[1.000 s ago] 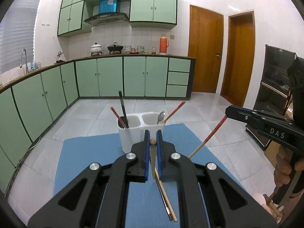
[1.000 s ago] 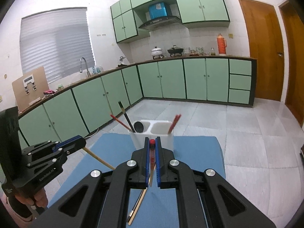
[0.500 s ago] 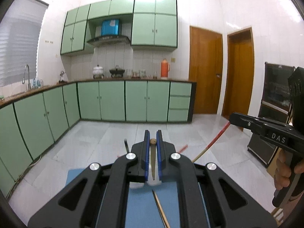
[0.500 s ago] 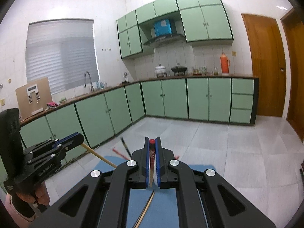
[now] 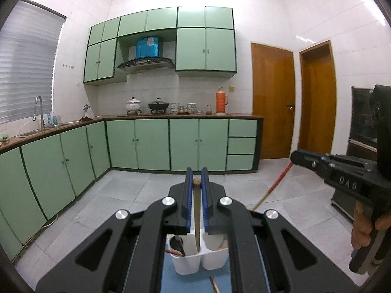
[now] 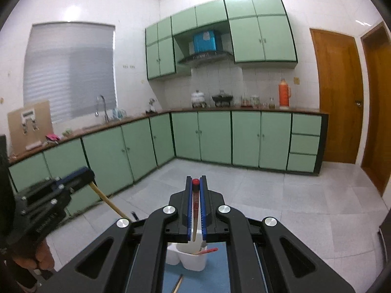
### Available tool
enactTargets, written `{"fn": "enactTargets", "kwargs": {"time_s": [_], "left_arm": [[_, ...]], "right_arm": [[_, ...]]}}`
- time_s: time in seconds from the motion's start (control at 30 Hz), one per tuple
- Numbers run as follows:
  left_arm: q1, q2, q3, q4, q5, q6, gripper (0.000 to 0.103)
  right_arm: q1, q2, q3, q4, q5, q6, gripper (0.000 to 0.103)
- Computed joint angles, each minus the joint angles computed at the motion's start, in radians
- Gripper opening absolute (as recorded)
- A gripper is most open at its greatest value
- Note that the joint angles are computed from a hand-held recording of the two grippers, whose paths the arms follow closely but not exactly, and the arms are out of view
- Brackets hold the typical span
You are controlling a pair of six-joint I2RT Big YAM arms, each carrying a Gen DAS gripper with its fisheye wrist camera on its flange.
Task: Organize utensils
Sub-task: 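Open both tools to release the chopsticks into the holder, then withdraw both tools from the holder back to the mat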
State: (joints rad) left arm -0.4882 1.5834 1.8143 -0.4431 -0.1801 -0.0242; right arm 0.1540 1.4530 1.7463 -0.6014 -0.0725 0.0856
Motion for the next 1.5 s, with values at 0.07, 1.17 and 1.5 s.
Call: {"fn": "enactTargets", "kwargs": {"time_s": [0.07, 1.17, 1.5], "left_arm": [[0.001, 0.028, 0.017, 0.001, -0.012, 0.002, 0.006], [0.088, -0.143, -0.354, 0.1, 0.047, -0.093, 0.079], [0.058, -0.242, -0.577, 0.006, 0.029, -0.124, 0.092]], "right_arm": [[0.0, 0.042, 0.021, -0.011, -0.005, 0.005, 0.005], [-0.026, -0.163, -0.439, 0.187, 0.104, 0.072, 0.053], [0.051, -0.29, -0.684, 0.156, 0.195, 0.147, 0.083]]}}
